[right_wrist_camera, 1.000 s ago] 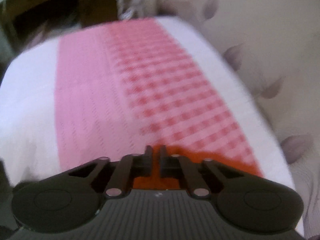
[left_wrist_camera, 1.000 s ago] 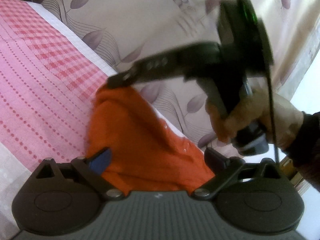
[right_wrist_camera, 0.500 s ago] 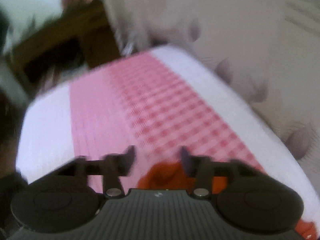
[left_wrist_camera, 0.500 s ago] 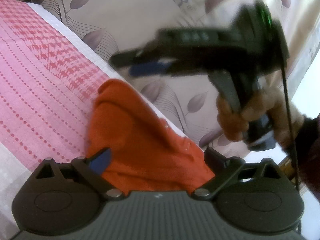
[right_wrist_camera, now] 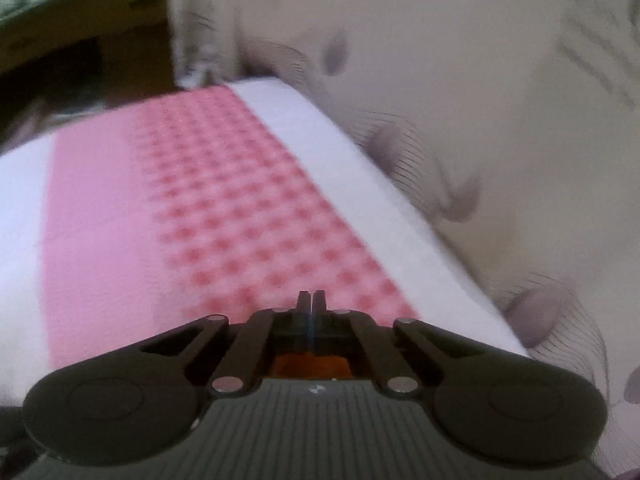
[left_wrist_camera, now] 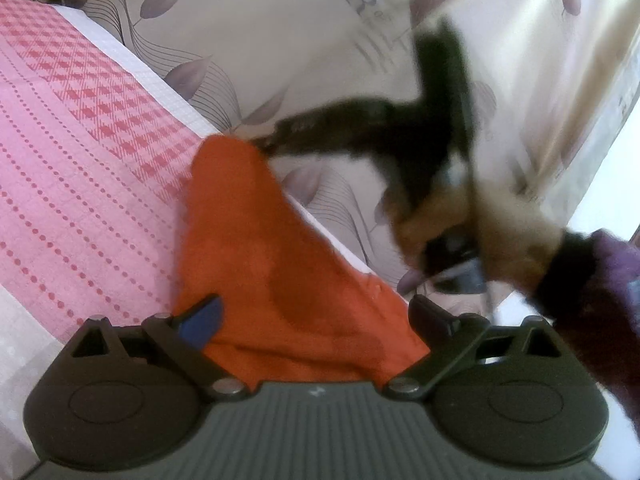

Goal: Fold small clothes

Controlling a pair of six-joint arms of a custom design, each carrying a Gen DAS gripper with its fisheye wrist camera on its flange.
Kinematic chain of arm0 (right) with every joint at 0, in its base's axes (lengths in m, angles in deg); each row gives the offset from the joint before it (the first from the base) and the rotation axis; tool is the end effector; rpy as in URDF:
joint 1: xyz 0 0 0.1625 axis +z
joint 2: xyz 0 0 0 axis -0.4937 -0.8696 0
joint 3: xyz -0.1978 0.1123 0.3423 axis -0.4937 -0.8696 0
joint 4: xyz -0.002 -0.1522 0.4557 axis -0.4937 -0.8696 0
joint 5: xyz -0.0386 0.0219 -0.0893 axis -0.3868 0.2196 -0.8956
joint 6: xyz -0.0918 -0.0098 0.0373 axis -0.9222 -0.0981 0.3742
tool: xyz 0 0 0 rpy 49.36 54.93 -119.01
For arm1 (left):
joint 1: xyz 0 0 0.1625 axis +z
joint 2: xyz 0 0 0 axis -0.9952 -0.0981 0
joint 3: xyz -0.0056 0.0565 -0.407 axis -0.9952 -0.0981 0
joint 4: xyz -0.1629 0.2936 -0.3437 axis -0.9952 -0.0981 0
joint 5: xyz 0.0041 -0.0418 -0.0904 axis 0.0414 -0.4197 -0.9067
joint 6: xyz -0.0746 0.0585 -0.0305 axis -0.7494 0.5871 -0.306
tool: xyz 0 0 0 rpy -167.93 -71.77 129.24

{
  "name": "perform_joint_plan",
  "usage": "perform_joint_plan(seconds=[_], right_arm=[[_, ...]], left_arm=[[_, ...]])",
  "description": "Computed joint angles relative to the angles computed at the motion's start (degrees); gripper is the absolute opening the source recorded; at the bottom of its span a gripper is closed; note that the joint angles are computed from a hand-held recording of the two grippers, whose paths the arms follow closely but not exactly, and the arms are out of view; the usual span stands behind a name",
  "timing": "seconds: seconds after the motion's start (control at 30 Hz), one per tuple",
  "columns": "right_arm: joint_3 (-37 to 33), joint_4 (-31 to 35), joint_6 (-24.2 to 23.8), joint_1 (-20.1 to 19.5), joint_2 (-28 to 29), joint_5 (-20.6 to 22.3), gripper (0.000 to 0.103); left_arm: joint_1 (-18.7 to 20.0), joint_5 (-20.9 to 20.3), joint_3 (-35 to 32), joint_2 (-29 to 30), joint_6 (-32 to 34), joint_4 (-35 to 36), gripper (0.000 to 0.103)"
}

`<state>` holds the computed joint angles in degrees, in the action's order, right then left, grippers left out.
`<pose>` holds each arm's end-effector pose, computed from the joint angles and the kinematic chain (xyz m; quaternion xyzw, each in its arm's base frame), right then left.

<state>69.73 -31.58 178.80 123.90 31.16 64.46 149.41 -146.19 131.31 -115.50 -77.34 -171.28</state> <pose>0.1430 -0.8189 0.1930 0.2916 -0.8393 0.2630 0.3759 -0.1834 -0.6705 -0.0355 -0.2214 -0.9086 0.3183 0.1551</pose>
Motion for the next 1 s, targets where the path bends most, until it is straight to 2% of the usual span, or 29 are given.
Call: perform_joint_plan(seconds=[0.07,0.1,0.13,0.17,0.23,0.27,0.3,0.33,0.43,0.53,0.6,0.63,0.7,0.73,0.77,0.8,0.87,0.93,1.0], right_arm=[[0.0,1.5,4.5,-1.9,-0.5,-5.2,0.000],[2.3,-0.8,3.7,-2.4,-1.6,-5.8,0.000],[6.7,-5.6,2.4,-2.6,-3.9,-4.9,0.000],[11.2,-9.7,2.8,-2.9,-6.8,-5.9,0.000],[21.2,-15.8,4.8,-4.0,-14.0,-13.6,0.000],[25.9,-16.7,4.8,-4.5,-17.7,-19.1,0.000],[28.3,-15.9,4.7,-5.0,-19.7,-22.8,0.000],[30.2,-15.0,4.6,-5.2,-21.1,-24.3,0.000],[33.9,-12.4,4.2,-6.3,-23.2,-24.6,0.000],[34.6,-12.1,6.7,-8.2,-22.3,-21.8,0.000],[35.5,-15.4,8.5,-9.4,-21.5,-19.4,0.000],[37.6,-18.7,8.4,-9.8,-22.3,-19.9,0.000],[39.1,-21.1,13.1,-10.3,-23.7,-21.5,0.004],[42.7,-24.3,14.8,-10.8,-26.5,-24.5,0.012],[47.0,-27.6,16.2,-11.7,-30.0,-28.2,0.012],[51.2,-30.6,17.7,-12.3,-33.6,-29.5,0.013],[60.0,-37.4,18.9,-13.2,-41.1,-28.5,0.019],[69.2,-43.4,20.5,-15.6,-49.1,-29.3,0.022],[75.4,-48.3,20.7,-17.8,-54.4,-25.6,0.028]], left_arm=[[-0.1,0.1,0.0,0.0,0.0,-0.1,0.100],[-0.1,0.2,0.0,0.0,0.1,0.0,0.100],[-0.1,0.2,0.1,-0.1,0.0,0.0,0.100],[-0.1,0.2,0.1,-0.1,0.1,0.1,0.100],[-0.1,0.3,0.0,-0.1,0.0,0.2,0.100],[-0.1,0.4,0.0,-0.1,0.0,0.1,0.100],[-0.2,0.5,0.1,-0.1,-0.1,0.1,0.100],[-0.2,0.6,0.1,-0.1,0.0,0.1,0.100],[-0.4,1.0,0.2,-0.2,0.1,0.2,0.100],[-0.5,1.4,0.2,-0.3,0.3,0.5,0.100],[-0.6,1.7,0.2,-0.3,0.5,0.7,0.100],[-0.7,1.9,0.2,-0.3,0.6,0.7,0.100],[-0.7,2.1,0.2,-0.3,0.7,0.7,0.100],[-0.7,2.0,0.0,-0.2,0.8,0.9,0.100],[-0.6,1.9,-0.1,-0.2,0.8,1.0,0.100],[-0.5,1.7,-0.2,-0.1,0.8,1.0,0.100],[-0.5,1.8,-0.3,-0.1,0.9,1.2,0.100],[-0.6,2.2,-0.3,-0.1,1.2,1.5,0.100],[-0.5,2.1,-0.3,-0.3,1.2,1.7,0.100]])
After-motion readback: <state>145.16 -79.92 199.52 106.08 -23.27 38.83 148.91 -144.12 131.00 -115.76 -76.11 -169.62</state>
